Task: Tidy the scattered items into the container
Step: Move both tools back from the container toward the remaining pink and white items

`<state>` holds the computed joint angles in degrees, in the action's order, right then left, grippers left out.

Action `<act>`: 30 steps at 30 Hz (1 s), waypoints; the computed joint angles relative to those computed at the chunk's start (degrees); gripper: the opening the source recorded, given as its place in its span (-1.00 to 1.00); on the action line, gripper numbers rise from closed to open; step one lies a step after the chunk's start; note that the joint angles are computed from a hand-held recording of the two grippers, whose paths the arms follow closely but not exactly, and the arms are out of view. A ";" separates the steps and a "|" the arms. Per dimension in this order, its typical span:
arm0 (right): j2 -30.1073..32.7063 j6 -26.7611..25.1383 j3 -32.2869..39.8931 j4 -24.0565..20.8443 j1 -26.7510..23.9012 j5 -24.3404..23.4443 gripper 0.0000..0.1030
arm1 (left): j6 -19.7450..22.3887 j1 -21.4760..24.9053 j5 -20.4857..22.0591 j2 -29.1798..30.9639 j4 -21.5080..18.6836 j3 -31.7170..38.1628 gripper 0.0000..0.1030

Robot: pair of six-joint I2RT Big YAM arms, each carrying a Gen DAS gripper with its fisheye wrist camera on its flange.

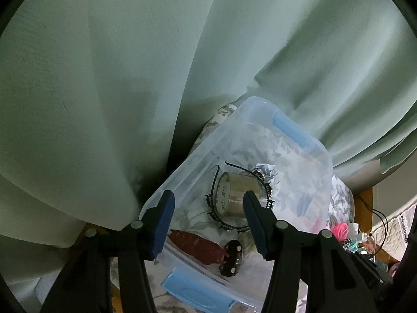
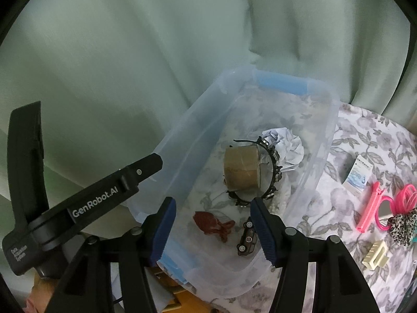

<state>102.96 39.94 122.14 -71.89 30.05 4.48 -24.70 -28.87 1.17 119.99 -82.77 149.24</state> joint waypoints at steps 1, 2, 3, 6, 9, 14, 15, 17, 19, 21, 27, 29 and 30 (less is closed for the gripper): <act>-0.25 -0.05 -0.35 0.28 0.00 0.04 0.23 | -0.05 -0.07 -0.23 -0.17 0.21 -0.18 0.08; -0.53 -0.08 -0.68 0.51 0.00 0.07 0.23 | 0.02 -0.18 -0.59 -0.50 0.51 -0.56 0.08; -0.85 -0.17 -1.12 0.82 -0.07 0.06 0.23 | 0.11 -0.29 -0.98 -0.83 0.80 -0.94 0.08; -1.91 -0.23 -2.10 1.32 -0.14 0.24 0.23 | 0.52 -0.76 -2.20 -1.18 1.12 -1.05 0.08; -2.99 -0.23 -3.20 1.94 -0.22 0.39 0.23 | 0.92 -1.33 -3.17 -1.36 1.14 -0.77 0.08; -5.09 0.35 -5.50 3.21 -0.10 0.98 0.23 | 2.08 -2.41 -4.86 -2.49 2.95 -2.03 0.08; -5.60 0.51 -6.10 3.58 -0.11 1.11 0.23 | 2.41 -2.67 -5.17 -2.72 3.26 -2.24 0.08; -6.57 0.81 -7.24 4.30 -0.16 1.31 0.23 | 3.15 -3.26 -5.89 -3.36 4.29 -2.99 0.08; -7.62 1.12 -8.48 5.03 -0.23 1.48 0.23 | 4.05 -3.99 -6.72 -3.67 4.95 -3.21 0.09; -8.84 1.50 -9.93 5.87 -0.30 1.73 0.23 | 4.59 -4.52 -6.79 -3.66 5.19 -2.88 0.08; -13.27 3.11 -15.02 8.95 -0.77 3.35 0.23 | 6.70 -6.13 -4.96 -5.08 8.69 -4.49 0.08; -14.60 3.66 -16.49 9.87 -0.98 3.80 0.23 | 6.73 -6.79 -5.55 -4.56 8.10 -3.18 0.08; -15.45 4.05 -17.48 10.59 -1.14 3.94 0.23 | 6.48 -7.09 -5.73 -4.27 7.82 -2.48 0.08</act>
<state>87.51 44.00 104.65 -61.31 28.91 8.41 -18.22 -35.96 -4.56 115.72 -74.95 146.76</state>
